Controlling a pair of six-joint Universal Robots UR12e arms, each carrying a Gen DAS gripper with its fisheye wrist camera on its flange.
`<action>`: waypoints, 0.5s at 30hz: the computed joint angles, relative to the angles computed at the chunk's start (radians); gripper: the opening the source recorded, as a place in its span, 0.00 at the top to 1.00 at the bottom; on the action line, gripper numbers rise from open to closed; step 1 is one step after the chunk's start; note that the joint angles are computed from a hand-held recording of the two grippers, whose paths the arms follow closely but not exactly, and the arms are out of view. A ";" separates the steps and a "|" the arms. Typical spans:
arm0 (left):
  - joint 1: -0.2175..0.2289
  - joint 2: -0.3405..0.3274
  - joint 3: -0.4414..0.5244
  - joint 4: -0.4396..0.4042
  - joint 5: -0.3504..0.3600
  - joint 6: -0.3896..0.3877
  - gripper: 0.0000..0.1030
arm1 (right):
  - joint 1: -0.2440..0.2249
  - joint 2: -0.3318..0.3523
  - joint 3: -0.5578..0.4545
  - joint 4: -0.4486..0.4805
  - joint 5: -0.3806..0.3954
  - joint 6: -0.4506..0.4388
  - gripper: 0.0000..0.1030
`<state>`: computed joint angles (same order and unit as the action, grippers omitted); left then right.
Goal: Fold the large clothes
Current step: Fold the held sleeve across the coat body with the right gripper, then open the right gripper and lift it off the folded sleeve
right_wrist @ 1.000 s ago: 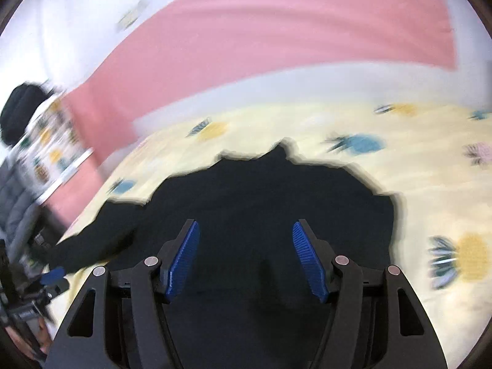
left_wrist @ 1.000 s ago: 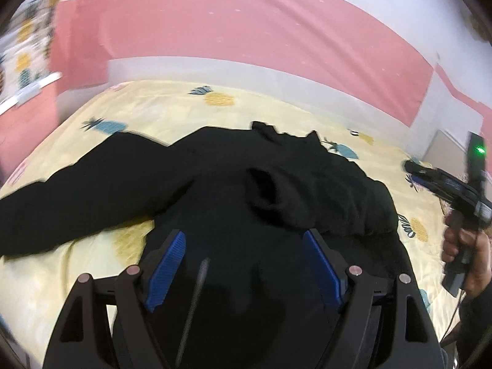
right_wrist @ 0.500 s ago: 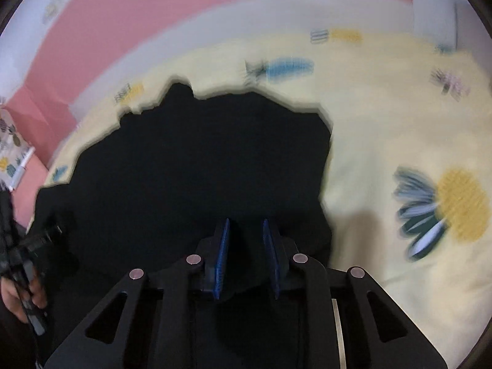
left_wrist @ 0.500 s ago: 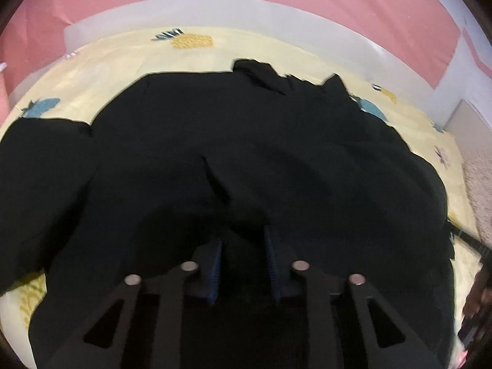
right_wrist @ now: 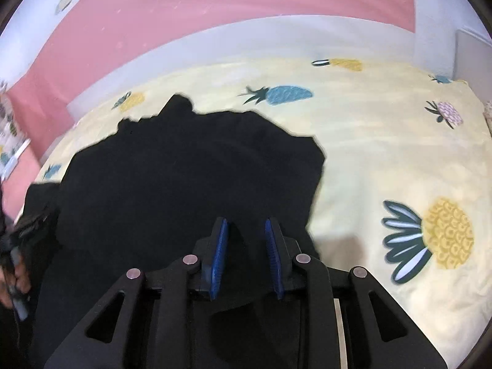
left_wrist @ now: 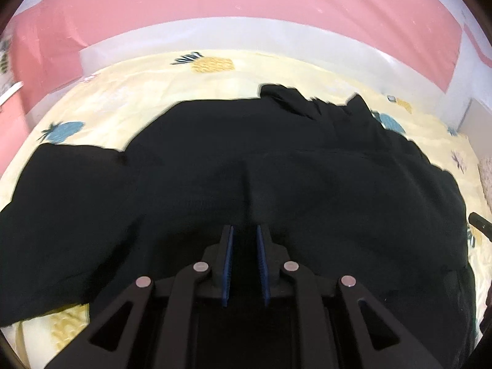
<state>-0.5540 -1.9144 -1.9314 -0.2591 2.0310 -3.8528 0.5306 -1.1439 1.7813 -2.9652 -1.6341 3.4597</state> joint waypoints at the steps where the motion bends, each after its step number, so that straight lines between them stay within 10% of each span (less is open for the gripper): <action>1: 0.002 0.014 -0.016 0.004 0.007 -0.025 0.83 | -0.006 0.003 -0.006 0.021 0.009 0.019 0.74; 15: -0.050 0.047 -0.023 -0.005 0.017 -0.010 0.83 | 0.024 -0.030 0.006 0.089 -0.026 0.028 0.74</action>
